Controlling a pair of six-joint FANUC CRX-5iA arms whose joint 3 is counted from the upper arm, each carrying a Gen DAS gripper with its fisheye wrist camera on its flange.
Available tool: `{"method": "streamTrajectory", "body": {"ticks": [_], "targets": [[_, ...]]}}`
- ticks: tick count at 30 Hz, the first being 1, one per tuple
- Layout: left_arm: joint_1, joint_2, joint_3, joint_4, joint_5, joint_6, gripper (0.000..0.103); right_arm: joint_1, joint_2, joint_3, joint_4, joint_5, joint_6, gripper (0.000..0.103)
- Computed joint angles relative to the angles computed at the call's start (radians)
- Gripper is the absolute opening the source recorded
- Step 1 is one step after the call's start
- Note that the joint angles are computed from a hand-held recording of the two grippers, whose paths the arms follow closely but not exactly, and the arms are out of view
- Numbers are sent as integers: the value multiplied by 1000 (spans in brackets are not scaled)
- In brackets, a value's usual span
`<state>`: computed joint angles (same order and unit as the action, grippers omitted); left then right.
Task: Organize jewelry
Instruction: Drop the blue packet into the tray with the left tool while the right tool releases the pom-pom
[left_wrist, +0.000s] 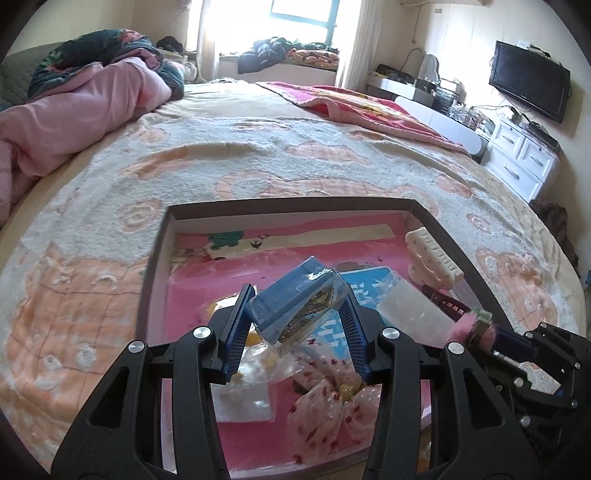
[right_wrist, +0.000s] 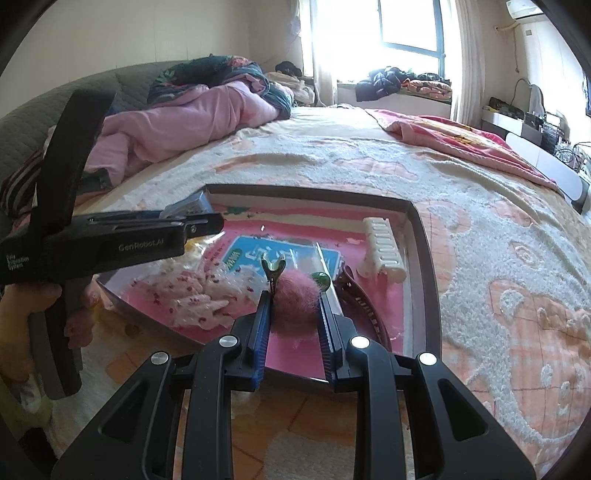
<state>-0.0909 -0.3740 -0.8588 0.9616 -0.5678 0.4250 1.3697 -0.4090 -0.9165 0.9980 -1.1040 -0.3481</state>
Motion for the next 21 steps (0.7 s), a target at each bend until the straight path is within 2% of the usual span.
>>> {"method": "streamTrajectory", "body": {"ticks": [8,11,13,14,19,21], "targets": [[-20,35,9,-9,-3,-16,38,-17,3,1,-53,47,16,26],[-25,39,8,-11,0,-21,38,-4,12,6,-58,34,14,27],[-27,38,6,-12,1,-23,38,12,8,3,-49,22,3,33],[-27,37,4,-12,1,-24,38,21,5,2,-49,10,-4,42],[-29,29,0,-15,3,-26,38,73,-17,-6,-50,-40,-37,49],[-27,20,-4,-10,1,-25,44,96,-28,-12,-47,-63,-55,55]]}}
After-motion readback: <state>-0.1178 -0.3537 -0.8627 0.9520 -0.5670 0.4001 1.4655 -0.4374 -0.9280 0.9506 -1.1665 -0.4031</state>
